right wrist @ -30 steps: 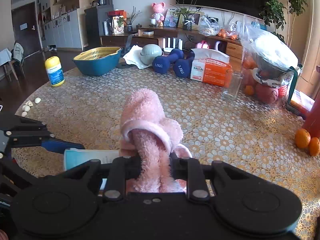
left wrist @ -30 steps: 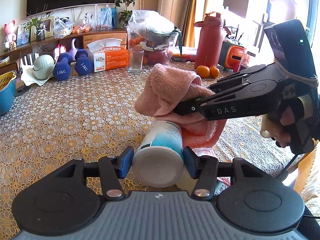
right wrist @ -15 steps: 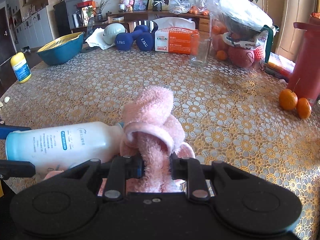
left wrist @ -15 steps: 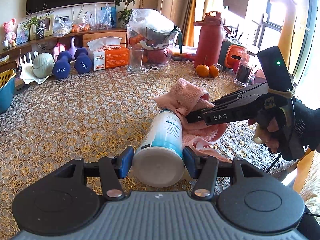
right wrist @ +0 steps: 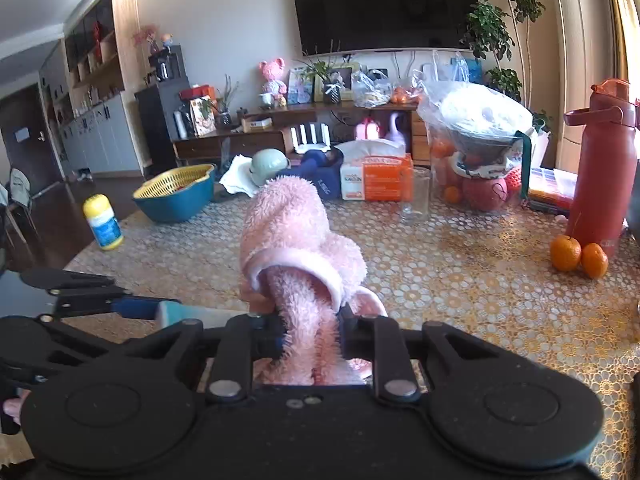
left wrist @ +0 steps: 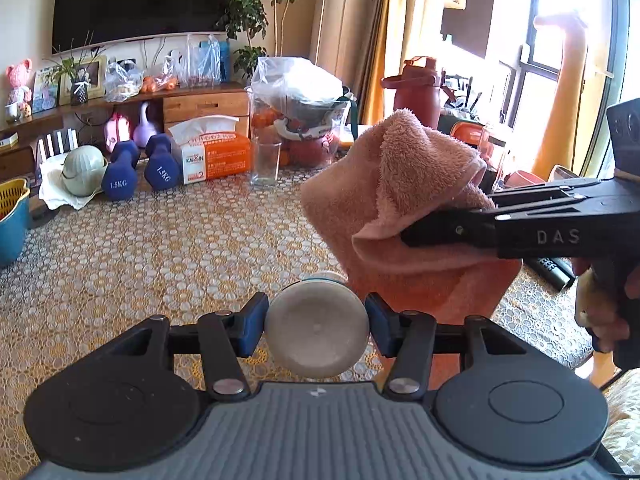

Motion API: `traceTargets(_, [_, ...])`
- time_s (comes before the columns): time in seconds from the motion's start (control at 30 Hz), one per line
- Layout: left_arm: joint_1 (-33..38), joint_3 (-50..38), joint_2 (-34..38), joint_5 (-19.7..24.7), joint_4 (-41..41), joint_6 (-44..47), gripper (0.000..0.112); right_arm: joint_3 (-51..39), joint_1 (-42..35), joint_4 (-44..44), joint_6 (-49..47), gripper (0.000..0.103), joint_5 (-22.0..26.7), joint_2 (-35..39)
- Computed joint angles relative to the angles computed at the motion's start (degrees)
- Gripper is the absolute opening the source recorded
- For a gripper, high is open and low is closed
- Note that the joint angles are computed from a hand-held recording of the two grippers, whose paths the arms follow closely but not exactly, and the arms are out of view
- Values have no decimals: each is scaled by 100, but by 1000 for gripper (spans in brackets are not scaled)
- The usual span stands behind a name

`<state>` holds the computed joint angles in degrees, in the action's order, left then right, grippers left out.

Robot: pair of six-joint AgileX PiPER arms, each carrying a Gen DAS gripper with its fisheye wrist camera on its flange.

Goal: Organize objects
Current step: 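Keep wiping around the bottle body with the towel in the right tool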

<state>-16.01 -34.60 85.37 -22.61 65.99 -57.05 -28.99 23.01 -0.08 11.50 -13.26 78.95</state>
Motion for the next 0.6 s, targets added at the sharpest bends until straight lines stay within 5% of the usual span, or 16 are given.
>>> traceTargets(0.17, [-308,-194,17,209,-497,477,53,-18,13,-1507,1425,20,-55,-143])
traceTargets(0.6, [-347,-544,165,235,-100,28,53,-610,-824,-2800,2635,20,-401,1336])
